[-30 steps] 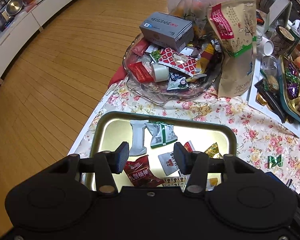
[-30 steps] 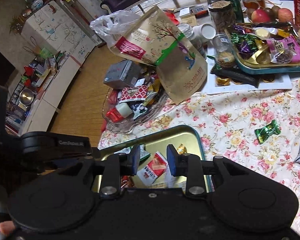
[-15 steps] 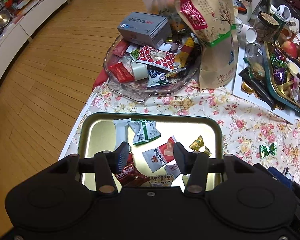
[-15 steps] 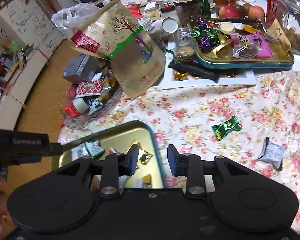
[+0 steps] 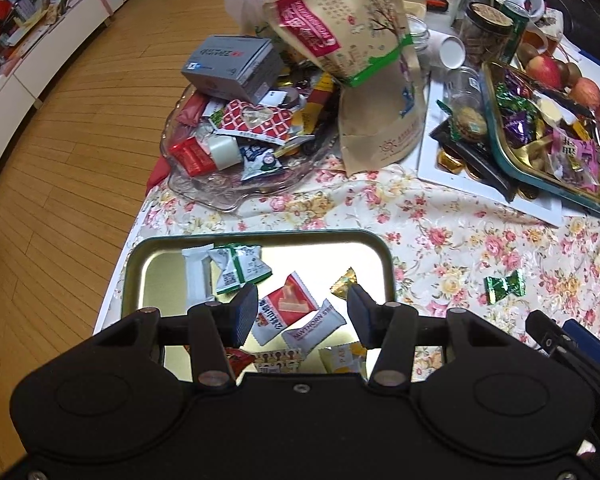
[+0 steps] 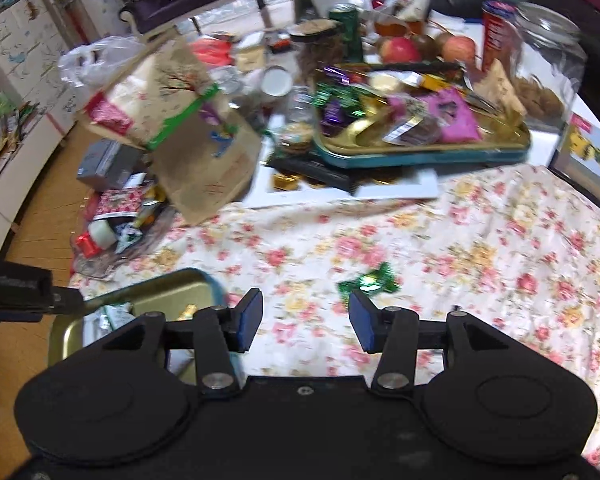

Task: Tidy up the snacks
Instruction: 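Move the right tool to the white-and-blue packet and close on it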

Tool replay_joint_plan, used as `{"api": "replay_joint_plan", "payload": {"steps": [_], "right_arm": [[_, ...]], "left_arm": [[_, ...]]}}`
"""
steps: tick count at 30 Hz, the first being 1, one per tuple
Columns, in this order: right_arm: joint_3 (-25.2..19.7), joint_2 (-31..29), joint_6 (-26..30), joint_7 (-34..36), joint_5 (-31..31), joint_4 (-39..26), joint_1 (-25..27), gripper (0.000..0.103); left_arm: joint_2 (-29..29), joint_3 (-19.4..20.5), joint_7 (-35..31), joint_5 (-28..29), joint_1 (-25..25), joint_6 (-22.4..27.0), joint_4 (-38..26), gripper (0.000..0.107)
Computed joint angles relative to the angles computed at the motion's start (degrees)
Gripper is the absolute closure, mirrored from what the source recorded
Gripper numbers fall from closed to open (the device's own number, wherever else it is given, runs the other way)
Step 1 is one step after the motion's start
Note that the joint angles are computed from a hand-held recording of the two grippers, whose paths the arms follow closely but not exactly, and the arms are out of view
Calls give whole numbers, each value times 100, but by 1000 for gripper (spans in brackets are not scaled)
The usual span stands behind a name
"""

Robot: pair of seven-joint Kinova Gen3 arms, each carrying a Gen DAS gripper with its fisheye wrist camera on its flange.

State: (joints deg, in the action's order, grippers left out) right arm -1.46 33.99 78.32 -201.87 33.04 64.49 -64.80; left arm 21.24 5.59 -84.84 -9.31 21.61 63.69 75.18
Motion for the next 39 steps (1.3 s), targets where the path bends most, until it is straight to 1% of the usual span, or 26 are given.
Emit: {"api": "replay_joint_plan", "payload": {"steps": [6,9,10,12,14,19,21,25,31,35,39], "right_arm": [[-128,-473,-298,-696,-245,983,161,53],[-258,-736,-572,-1097,-400,1525,307,55],[-303,-830,-680,-1225,-443,1708,358,57],[-383,-1012,-882,-1521,-478,2073,422,59],[-447,-1116,-935,-1810,-472,2314,445,59],[-606,-1179,-702,-2220,-526,2570,494,60],[-661,-1218,-706,-2325,-587,2675,543,60],[-751,-1325,-927,-2458,-687,2915,666,60],[-785,-1431,-1493,-2638,-689,3152,821,60],[-752,-1370,-1761,-2576,-705,3116,915,60],[-691,-1236,-1770,-2476,-823,2974,972,60]], "left_arm": [[30,76,49,-109,259,22,-24,51],[42,119,48,-158,409,19,-21,51],[43,126,56,-180,460,13,-12,51],[65,148,63,-231,570,31,-14,51],[92,176,50,-250,662,47,-25,51],[174,206,77,-351,914,100,-70,51],[215,213,79,-369,989,133,-104,51],[277,219,103,-410,1134,192,-156,51],[314,247,45,-367,1226,248,-178,51],[349,252,-14,-283,1203,330,-246,51],[340,253,-75,-155,1114,361,-290,51]]}}
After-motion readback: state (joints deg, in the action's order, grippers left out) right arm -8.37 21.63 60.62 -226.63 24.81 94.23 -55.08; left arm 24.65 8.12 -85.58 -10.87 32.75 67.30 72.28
